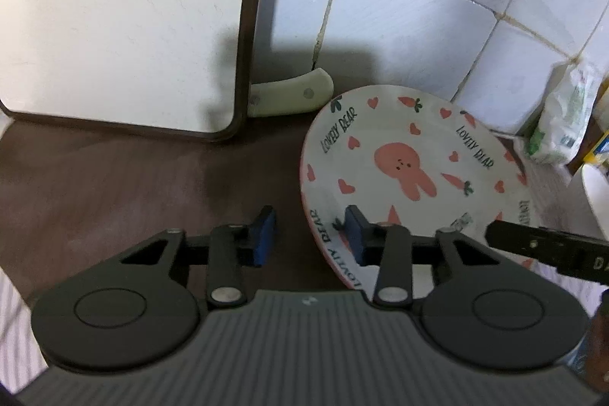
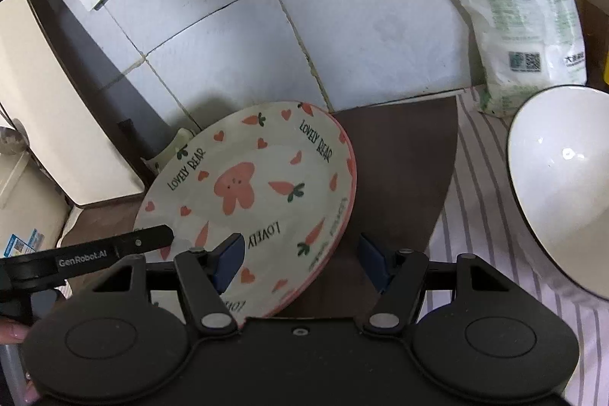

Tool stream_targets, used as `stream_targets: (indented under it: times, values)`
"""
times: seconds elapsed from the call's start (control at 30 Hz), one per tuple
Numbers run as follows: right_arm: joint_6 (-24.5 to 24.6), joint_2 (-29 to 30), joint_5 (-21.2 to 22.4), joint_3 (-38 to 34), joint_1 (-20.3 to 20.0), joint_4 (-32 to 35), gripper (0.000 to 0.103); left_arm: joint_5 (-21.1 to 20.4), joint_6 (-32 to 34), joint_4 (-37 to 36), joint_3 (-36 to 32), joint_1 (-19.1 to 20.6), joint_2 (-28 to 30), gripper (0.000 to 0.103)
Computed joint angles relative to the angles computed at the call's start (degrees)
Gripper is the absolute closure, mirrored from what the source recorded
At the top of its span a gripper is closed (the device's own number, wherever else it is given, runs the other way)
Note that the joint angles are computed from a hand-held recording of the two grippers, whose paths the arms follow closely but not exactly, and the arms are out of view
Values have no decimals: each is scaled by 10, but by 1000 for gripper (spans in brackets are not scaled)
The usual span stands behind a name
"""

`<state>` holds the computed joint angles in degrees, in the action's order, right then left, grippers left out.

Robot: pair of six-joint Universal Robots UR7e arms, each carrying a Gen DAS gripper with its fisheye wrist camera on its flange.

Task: Organize plates and bowls
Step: 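Move both grippers to the pink bunny plate rim and close them, then lift the bunny plate with both grippers and carry it over the blue plate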

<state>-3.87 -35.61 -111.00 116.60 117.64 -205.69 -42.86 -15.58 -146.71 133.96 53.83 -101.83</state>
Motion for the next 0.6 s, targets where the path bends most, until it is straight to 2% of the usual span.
stream_targets:
  times: [0.03, 0.13, 0.23, 0.3, 0.4, 0.5, 0.6]
  values:
    - [-1, 1, 1, -1, -1, 0, 33, -1, -3, -5, 1, 1, 0, 66]
    - [-3, -3, 0, -6, 1, 19, 54, 7, 4, -20, 9, -4, 3, 66]
    - [-16, 0, -8, -11, 3, 25, 56, 8, 9, -30, 14, -6, 4, 70]
    - [-27, 3, -9, -11, 3, 20, 57, -13, 4, -27, 11, 0, 1, 76]
    - [-41, 8, -3, -10, -1, 2, 58, -12, -5, -16, 7, -2, 7, 77]
    - [-30, 11, -22, -14, 1, 1, 74, -10, -21, -9, 5, -3, 10, 78]
    - [-15, 3, -16, -10, -4, 5, 78, -13, -32, 12, 1, -5, 6, 79]
